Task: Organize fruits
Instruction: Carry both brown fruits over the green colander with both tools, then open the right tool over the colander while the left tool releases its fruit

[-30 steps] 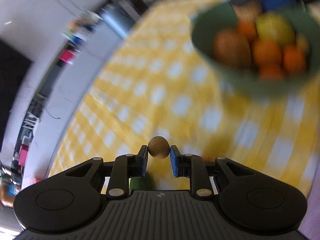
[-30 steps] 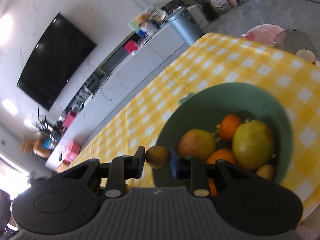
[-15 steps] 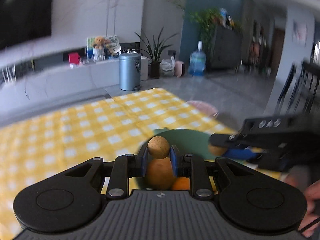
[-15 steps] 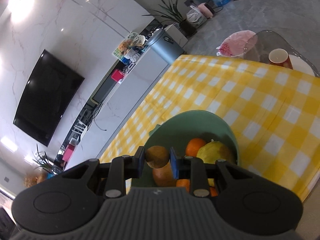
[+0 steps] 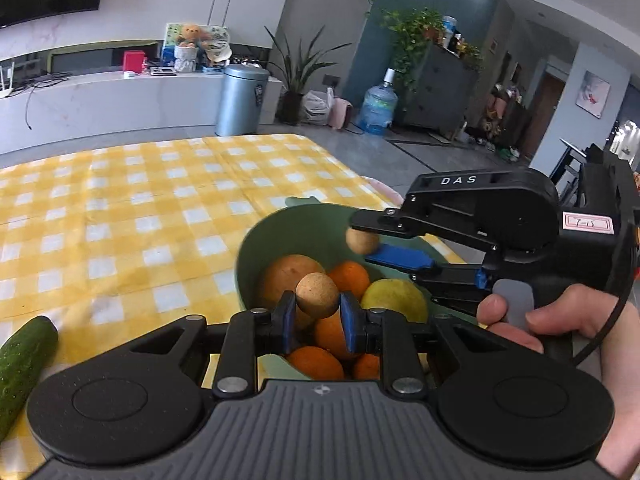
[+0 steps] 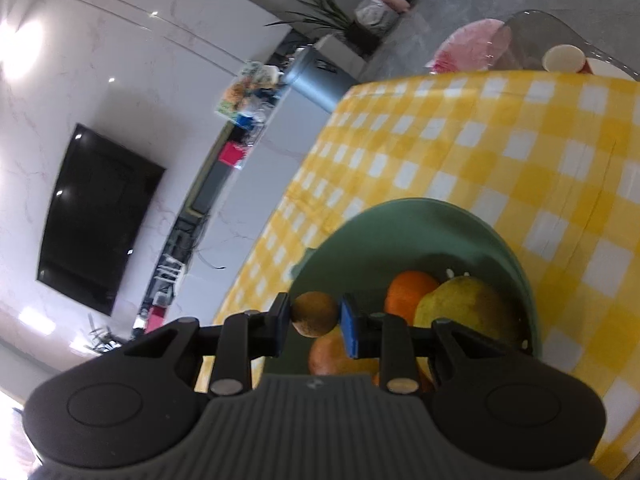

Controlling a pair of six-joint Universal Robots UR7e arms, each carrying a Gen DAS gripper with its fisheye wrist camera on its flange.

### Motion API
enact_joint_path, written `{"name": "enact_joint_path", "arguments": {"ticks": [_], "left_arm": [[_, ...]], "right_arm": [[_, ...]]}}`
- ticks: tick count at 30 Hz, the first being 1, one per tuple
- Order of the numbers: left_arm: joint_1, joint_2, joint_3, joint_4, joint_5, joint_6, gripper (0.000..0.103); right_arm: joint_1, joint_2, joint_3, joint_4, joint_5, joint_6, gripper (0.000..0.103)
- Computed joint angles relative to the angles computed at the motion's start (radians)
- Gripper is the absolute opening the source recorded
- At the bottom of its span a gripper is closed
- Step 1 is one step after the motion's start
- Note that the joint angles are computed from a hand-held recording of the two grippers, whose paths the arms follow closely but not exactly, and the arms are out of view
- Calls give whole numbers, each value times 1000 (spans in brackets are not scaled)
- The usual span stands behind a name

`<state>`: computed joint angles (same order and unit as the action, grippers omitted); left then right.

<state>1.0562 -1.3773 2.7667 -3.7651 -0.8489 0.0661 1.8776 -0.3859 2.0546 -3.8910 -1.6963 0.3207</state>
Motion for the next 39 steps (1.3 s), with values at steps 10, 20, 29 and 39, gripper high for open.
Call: {"name": "enact_joint_path", "arguments": {"ticks": [10,20,29,39], "left_arm": [[3,-4,1,58,-3,-59,26],[35,-51,-10,196,-180,-52,26],[7,-92,10,200,-153,-72,32],[-35,-246,-5,395,-59,-193,87]], "right_arm": [[-17,0,19,-72,43,44,52],[-35,-30,90,-183,19,45,52],[-40,-33,93,-164,54,30,52],[-14,-46,98,-133,6,21,61]]}}
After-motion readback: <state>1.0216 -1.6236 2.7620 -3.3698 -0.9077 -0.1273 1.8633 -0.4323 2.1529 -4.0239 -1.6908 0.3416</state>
